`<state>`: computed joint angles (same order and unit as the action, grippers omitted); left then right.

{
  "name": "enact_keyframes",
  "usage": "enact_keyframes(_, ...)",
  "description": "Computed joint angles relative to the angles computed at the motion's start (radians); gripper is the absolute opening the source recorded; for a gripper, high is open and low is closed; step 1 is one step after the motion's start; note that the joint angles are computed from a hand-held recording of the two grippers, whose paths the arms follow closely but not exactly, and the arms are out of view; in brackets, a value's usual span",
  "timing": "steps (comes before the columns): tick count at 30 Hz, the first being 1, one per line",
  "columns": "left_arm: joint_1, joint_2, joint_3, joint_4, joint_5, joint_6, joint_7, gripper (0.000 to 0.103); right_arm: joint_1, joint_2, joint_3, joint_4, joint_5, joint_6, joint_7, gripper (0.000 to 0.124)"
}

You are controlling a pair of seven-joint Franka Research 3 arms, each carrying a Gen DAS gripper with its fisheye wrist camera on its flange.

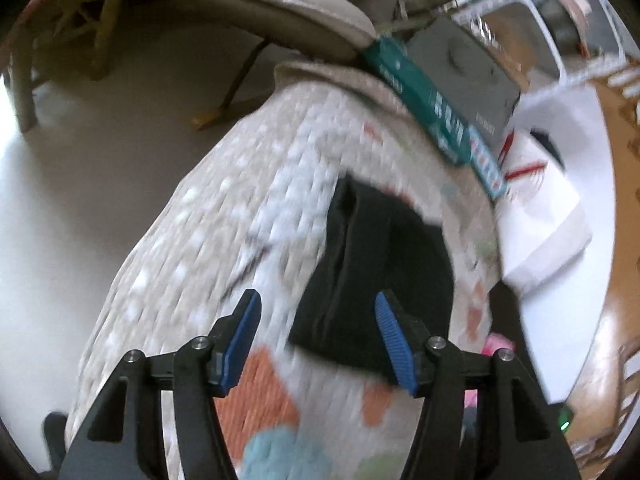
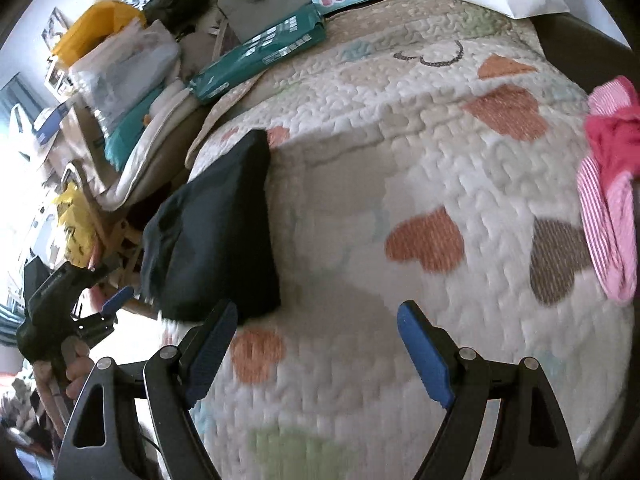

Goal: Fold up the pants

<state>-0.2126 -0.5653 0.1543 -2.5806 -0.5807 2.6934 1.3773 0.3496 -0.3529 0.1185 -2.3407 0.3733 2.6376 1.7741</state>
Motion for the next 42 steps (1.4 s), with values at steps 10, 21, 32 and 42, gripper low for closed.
enact_keyframes(10,0.147,-0.329,-0.318,-0.126,0.418,-0.201,-0.350,0.061,0.045,-0.175,0.055,-0.163,0.007,0.053,0.008,0.087)
enact_keyframes(21,0.127,-0.496,-0.445,-0.118,0.692,-0.365,-0.544,0.065,0.023,-0.360,0.124,-0.286,-0.139,0.061,0.099,0.087)
enact_keyframes(32,0.017,-0.542,-0.482,-0.108,0.892,-0.467,-0.647,0.069,0.012,-0.436,0.184,-0.315,-0.221,0.081,0.133,0.087)
enact_keyframes(42,-0.045,-0.515,-0.468,-0.095,0.969,-0.498,-0.706,0.070,0.011,-0.452,0.185,-0.328,-0.247,0.081,0.162,0.087)
